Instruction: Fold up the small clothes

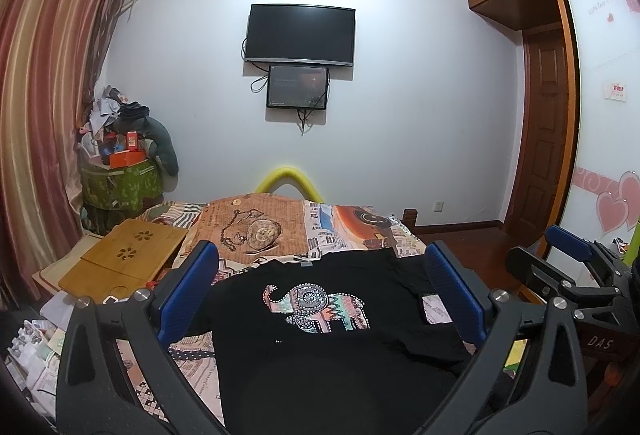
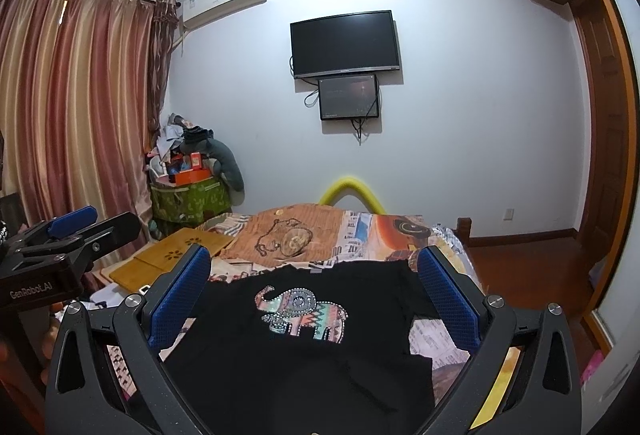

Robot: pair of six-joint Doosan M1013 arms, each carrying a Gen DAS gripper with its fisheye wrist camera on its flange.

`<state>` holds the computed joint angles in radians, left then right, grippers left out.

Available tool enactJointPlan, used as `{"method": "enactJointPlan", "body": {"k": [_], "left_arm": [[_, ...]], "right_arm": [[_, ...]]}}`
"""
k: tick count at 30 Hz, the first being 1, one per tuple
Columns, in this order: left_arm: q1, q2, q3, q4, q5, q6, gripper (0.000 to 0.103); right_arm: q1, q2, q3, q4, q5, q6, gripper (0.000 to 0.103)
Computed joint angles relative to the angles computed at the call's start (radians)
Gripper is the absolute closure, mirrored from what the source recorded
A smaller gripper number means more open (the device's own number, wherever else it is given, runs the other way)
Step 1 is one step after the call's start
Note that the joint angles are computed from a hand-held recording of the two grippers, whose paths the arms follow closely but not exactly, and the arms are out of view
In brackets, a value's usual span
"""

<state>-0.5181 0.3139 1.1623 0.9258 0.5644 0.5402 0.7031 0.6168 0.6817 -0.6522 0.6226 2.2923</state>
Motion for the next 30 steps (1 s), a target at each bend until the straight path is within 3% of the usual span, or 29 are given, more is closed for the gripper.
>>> {"method": "enactJointPlan", "body": {"k": [30], "left_arm": [[-0.001,0.001,-0.002,0.009,0.006,-0.004,0.000]], "right_arm": [[-0.002,0.007,-0.019,0.023,0.020,-0.016,0.000]]}}
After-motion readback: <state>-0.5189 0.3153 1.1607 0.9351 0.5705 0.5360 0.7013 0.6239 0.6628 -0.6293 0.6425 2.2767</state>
